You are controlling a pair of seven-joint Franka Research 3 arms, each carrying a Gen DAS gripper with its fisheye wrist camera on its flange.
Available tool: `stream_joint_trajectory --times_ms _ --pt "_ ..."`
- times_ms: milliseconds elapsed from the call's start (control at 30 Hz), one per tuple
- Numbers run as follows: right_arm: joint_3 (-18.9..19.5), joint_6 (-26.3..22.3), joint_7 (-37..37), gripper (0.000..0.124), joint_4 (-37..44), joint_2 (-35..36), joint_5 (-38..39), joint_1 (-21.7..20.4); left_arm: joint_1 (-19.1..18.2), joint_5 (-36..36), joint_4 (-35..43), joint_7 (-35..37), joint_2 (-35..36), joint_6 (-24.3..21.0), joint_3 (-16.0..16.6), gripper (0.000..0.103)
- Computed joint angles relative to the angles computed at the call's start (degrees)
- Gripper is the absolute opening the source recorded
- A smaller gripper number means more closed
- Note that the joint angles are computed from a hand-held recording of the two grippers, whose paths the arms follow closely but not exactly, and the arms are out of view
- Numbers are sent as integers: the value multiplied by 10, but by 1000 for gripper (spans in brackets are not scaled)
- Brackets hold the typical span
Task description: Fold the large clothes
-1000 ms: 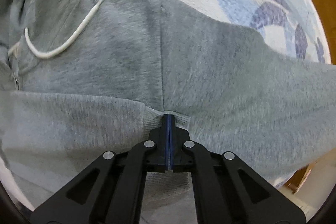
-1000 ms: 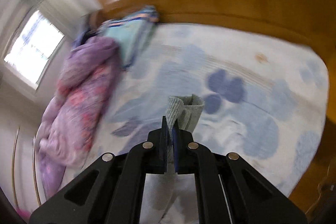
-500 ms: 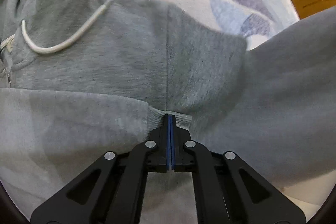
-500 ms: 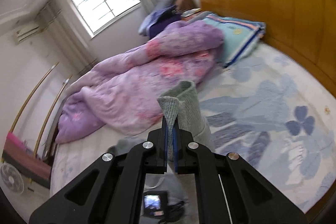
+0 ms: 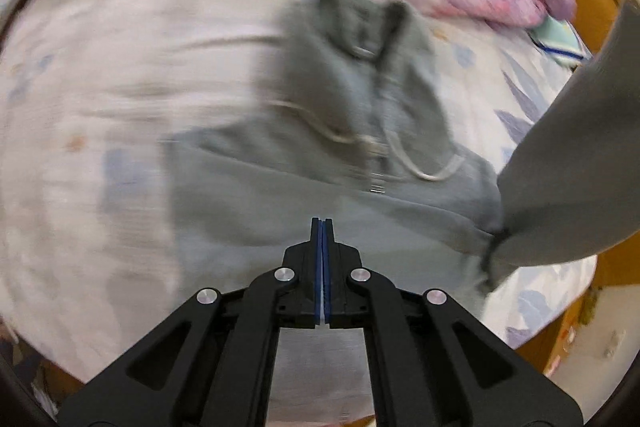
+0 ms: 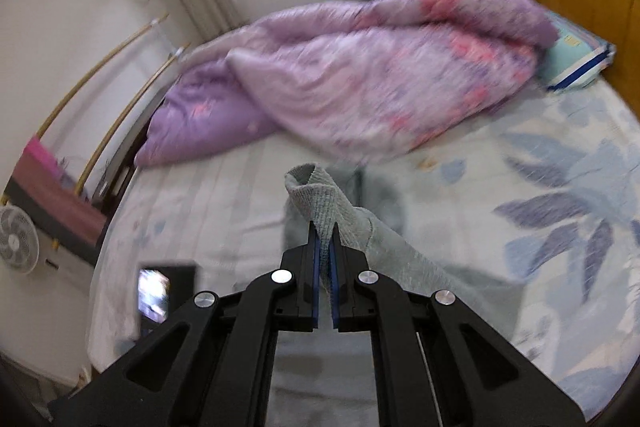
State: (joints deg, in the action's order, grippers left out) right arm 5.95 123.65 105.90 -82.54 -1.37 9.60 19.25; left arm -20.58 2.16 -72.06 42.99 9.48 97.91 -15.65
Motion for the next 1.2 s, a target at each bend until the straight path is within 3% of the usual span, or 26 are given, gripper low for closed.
stream_joint_trajectory --times_ms 200,333,400,467,533,633,733,800,933,1033,1100,1167,1200 --pt "26 25 37 4 -60 6 -12 36 41 -25 -114 1 -98 -8 21 1" --pt "37 63 37 8 -123 8 -2 58 61 -59 -200 2 -151 20 33 1" --pt "36 47 15 11 -137 22 55 63 65 -60 -225 1 -160 24 34 1" --pt "35 -16 9 24 -112 52 72 66 68 -68 -252 -3 -172 30 37 3" --pt "31 -37 7 63 -114 60 88 65 71 -85 -277 -6 -182 45 40 8" --pt "24 -22 10 82 -143 37 104 60 73 -114 -309 -18 -195 72 44 26" --pt "13 -35 20 84 -162 13 116 45 68 -164 -334 -12 -194 113 48 38" --pt "5 -55 24 84 -174 -6 106 33 64 -199 -349 -13 -189 142 47 53" --pt "-12 -89 35 84 -214 -57 81 1 58 -256 -358 -29 -159 149 44 58" --pt "-21 -111 53 84 -248 -95 56 -27 54 -257 -361 -36 -139 145 34 56" --pt "-26 -131 65 84 -263 -113 24 -48 51 -264 -378 -32 -137 162 30 17" --pt "-33 -149 76 81 -276 -126 -1 -71 49 -254 -383 -38 -141 169 26 11" --pt "-38 -161 83 72 -279 -128 -10 -84 48 -245 -378 -40 -142 165 25 10"
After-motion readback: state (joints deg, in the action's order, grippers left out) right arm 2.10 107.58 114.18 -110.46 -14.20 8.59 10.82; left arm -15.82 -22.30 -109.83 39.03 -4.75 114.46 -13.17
